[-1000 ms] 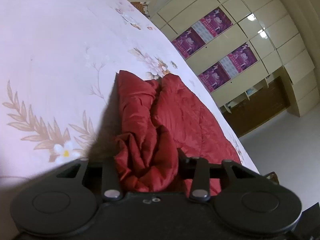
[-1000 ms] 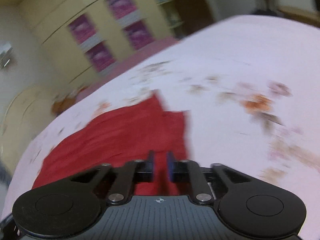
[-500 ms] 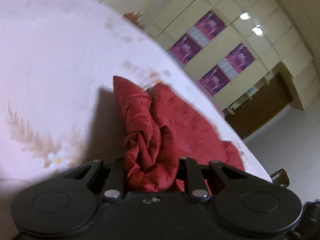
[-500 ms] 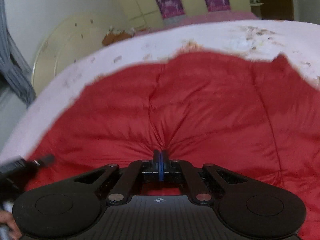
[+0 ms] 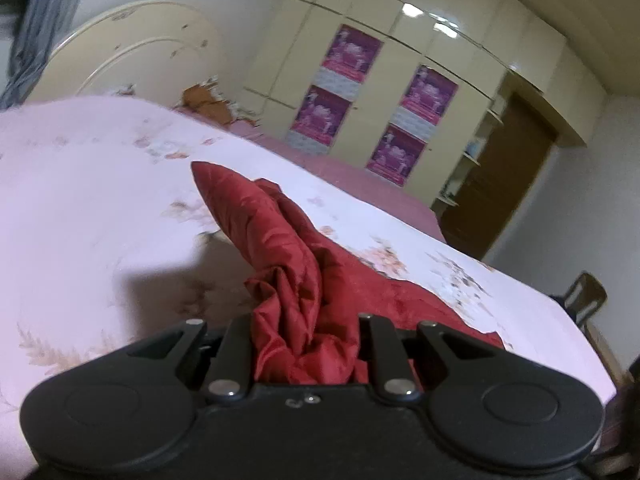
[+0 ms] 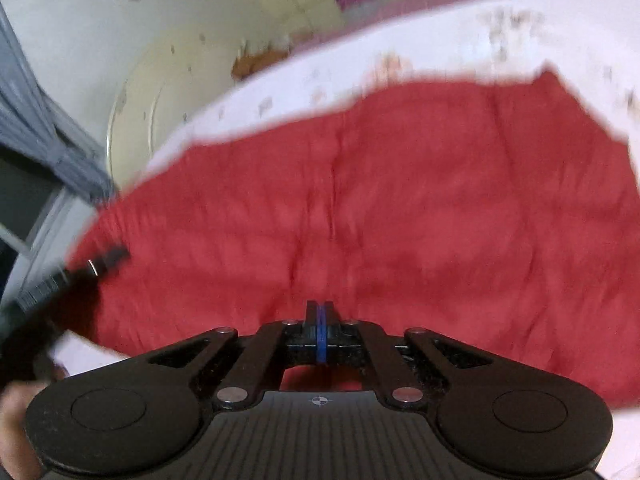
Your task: Fold large clothes
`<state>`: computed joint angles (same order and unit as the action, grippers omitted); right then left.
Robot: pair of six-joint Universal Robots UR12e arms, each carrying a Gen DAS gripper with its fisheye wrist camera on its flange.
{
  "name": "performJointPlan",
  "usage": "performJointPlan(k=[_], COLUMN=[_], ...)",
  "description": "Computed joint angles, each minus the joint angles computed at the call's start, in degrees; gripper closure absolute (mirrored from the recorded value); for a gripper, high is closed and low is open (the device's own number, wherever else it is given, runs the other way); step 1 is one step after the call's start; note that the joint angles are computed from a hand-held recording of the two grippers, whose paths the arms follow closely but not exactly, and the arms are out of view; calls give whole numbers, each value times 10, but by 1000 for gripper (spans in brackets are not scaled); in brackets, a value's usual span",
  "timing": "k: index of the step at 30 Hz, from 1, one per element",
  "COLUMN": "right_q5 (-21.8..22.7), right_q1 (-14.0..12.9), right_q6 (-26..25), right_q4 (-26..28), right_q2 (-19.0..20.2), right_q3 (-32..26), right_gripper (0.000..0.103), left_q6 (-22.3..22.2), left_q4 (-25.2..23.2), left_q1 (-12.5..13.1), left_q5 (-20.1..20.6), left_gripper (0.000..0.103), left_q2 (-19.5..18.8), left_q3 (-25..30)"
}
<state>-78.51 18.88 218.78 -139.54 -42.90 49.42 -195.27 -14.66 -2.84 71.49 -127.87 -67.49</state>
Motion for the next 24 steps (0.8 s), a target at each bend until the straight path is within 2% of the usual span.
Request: performJointPlan(k=[4,5,6,8,10,12,13,15,19,24], right_q5=[2,4,-8,-88,-185,-258,-278,-274,-201,-158], right_q1=[1,-2,-2,-1,1,-3,-7,-17,-26,-34], right_q6=[-8,7,22,42,49,75,93,112,91,90], right_q4=[-5,-19,-56,-139,-175,-155,-132,-87,-103,-120], right_q2=[12,8,-3,-37,-69,-91,-98,-105,-95,-95], right_q3=[-3,4,26,86,137,168,176,182,183,194], right_gripper=[103,103,103,103,103,103,103,103,103,103], left_q6=[29,33,37,43,53,62,67,78,109,159], left_q4=[9,9,9,9,9,7,8,6,-8,-51], left_q1=[-13,-15,-17,-20,-24,-28,-31,-37,-51,-76], left_q5=[11,12,12,12,10,7,7,4,-6,-26], left_gripper=[85,85,85,85,85,85,85,85,85,86], left_q2=[2,1,2,1,1,1,1,-1,-10,-28], left_q3=[3,5,7,11,13,15,17,23,44,80])
